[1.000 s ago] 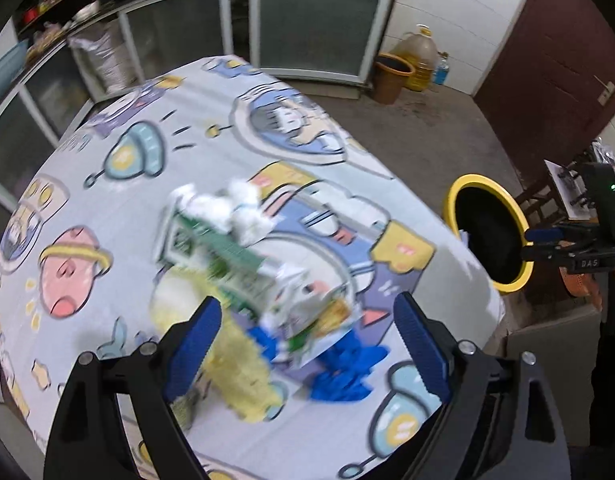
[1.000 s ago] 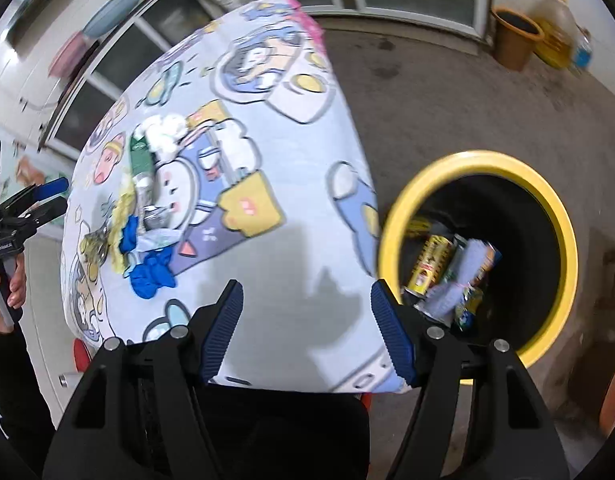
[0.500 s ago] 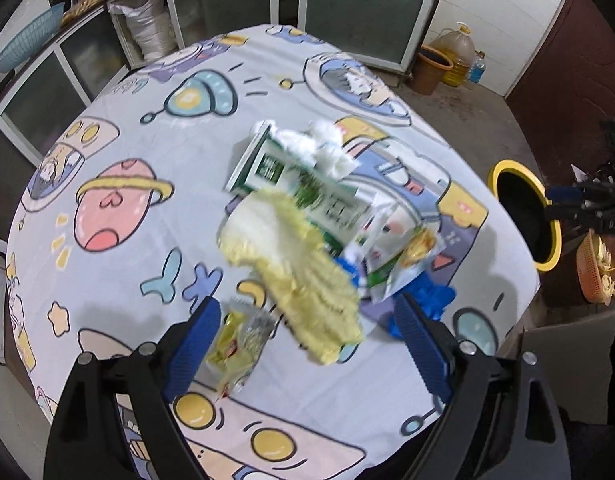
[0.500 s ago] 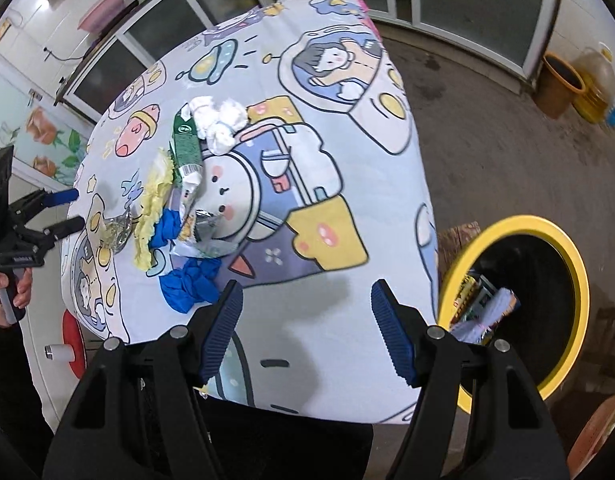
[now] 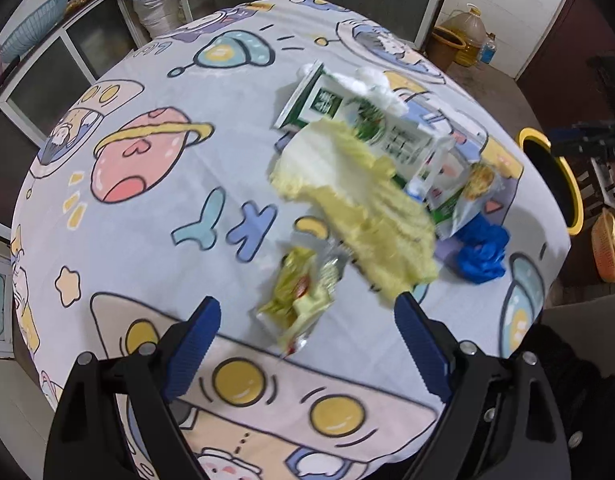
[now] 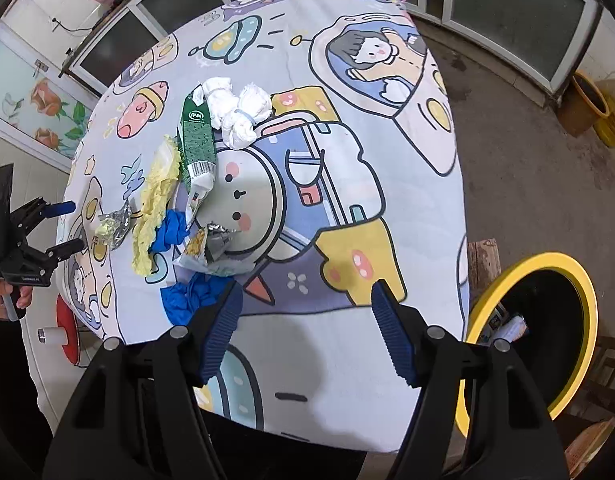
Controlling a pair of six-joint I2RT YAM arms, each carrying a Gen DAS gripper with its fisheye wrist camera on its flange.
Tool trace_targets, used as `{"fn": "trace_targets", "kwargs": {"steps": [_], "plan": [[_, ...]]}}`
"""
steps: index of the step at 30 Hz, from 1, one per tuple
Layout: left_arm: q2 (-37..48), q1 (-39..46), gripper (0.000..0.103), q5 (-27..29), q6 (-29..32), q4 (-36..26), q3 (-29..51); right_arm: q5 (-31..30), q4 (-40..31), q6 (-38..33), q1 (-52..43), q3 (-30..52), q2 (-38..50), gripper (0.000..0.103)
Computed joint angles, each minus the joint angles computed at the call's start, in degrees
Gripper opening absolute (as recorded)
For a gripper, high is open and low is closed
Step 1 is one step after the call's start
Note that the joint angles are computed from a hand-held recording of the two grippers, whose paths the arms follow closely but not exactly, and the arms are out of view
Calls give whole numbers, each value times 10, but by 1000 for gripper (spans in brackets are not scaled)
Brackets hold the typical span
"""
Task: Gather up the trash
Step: 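Move both open grippers back over the table toward the remaining trash, then grasp the blue glove with the right gripper while the left grasps the yellow snack wrapper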
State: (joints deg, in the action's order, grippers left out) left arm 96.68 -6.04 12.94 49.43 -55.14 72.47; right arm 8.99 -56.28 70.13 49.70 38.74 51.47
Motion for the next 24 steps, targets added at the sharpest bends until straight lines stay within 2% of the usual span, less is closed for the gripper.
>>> {"fn": "trace_targets", "kwargs": {"steps": [4,12,18,24], "plan": [[2,18,85,-13,47,26,-20,-41,53,-29,-25,-24,12,64],[34,6,85,-36,98,37,-7,-98,169,-51,26,-29,91,64],[41,-26,85,-76,118,62,-18,-95,215,-54,78,11,190,64],[47,-56,85,-122,130,87,-33,-43,196,-93,138,109,306,64]]}}
